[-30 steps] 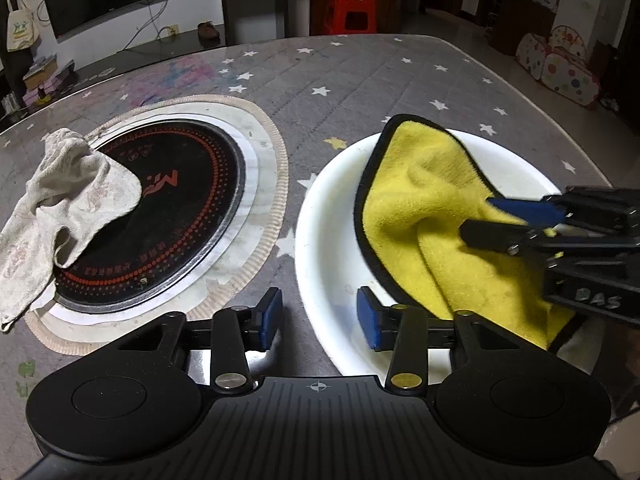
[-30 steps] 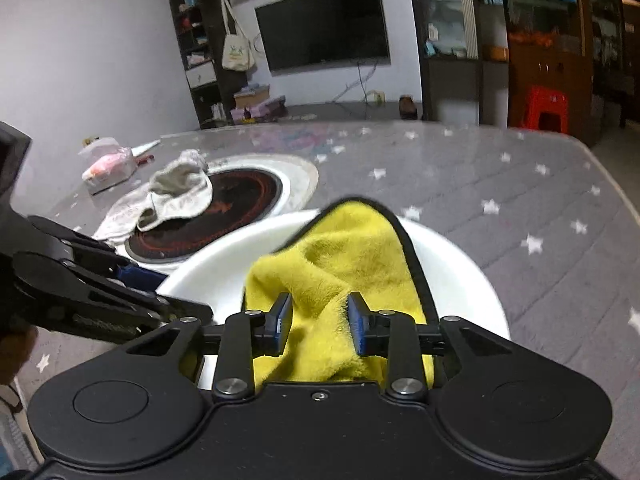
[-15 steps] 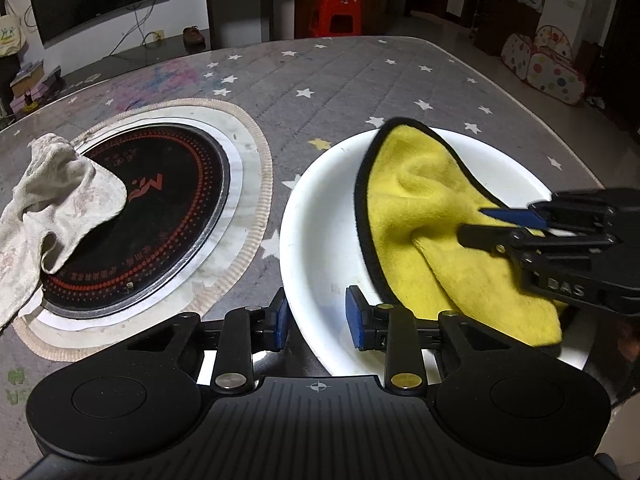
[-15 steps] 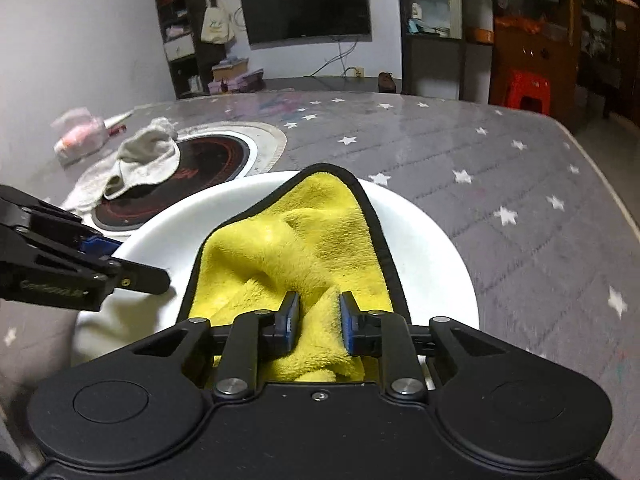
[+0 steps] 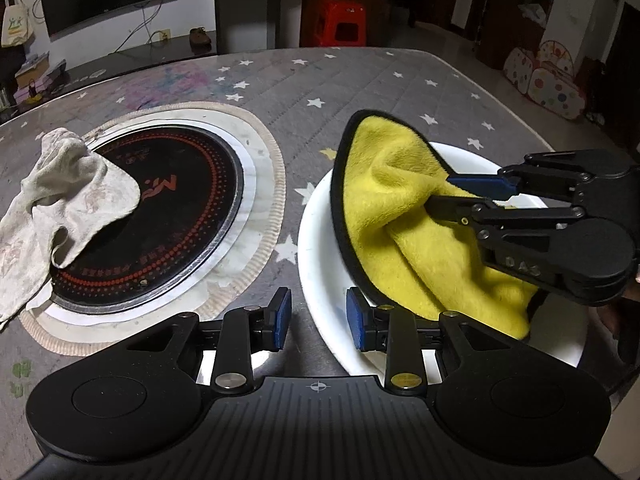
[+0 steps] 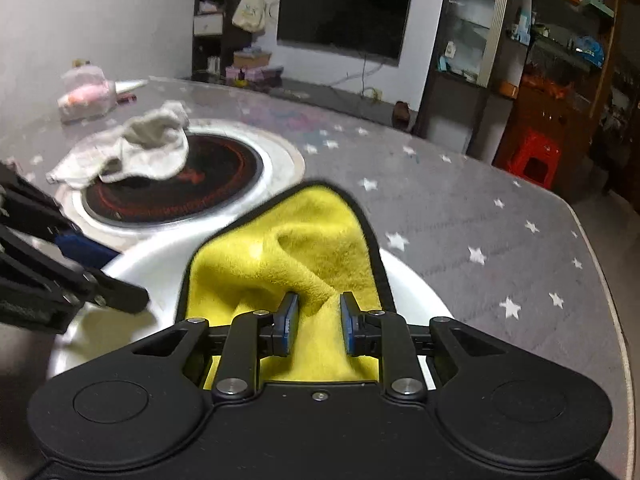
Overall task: Clean bowl
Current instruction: 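Wipe the cloth around the bowl's inner wall with the right gripper, then scrub the bowl interior with the cloth in the right gripper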
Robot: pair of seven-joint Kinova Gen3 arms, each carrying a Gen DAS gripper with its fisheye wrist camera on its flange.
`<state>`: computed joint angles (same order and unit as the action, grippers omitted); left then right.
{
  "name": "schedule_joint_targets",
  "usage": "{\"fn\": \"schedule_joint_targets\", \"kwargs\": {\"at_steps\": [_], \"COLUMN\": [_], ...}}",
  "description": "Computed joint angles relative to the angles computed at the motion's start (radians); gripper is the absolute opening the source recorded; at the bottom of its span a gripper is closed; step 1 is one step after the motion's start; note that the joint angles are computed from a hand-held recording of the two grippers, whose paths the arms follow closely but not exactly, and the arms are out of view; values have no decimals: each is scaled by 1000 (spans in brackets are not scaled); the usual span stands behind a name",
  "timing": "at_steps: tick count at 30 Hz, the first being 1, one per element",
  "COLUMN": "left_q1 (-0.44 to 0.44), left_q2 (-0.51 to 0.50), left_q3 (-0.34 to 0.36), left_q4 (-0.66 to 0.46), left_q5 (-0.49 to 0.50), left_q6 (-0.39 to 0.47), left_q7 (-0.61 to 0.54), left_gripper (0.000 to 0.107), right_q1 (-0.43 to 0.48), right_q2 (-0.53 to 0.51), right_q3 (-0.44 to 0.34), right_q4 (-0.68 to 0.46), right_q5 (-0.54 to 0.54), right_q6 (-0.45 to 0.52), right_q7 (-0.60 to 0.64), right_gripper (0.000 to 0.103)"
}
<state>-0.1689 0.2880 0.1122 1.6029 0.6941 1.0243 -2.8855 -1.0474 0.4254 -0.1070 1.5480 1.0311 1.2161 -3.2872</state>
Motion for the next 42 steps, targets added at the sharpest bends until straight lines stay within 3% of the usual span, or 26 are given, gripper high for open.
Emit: {"fn": "schedule_joint_targets", "kwargs": {"at_steps": [4, 8, 11, 21, 33, 42], "left_q1": [-9, -17, -21, -24, -19, -17], "left_q2": [-8, -10, -6, 1, 7, 12], "left_q3": [0, -6, -9, -10, -7, -4], "left_q4": [9, 12, 10, 10, 4, 1], "left_q5": [17, 27, 29, 34, 23, 18], "left_q6": [4, 12, 20, 25, 22, 23], "left_q7": [-16, -26, -27, -27, -14, -9], "left_gripper": [31, 31, 31, 32, 34, 35], "right_q1": [9, 70, 80, 24, -27, -11], "right_q2": [-2, -29, -23, -7, -48, -71], "right_q3": [9, 5, 8, 9, -22, -44], "right_q4": [-1, 48, 46, -2, 62, 96], "right_q5": [-5, -34, -51, -92, -80, -90], "right_q6": [-29, -169, -201, -167, -127, -76], "right_q7": [-11, -109, -123, -50, -128, -164], "right_gripper": [24, 24, 24, 24, 24, 25]}}
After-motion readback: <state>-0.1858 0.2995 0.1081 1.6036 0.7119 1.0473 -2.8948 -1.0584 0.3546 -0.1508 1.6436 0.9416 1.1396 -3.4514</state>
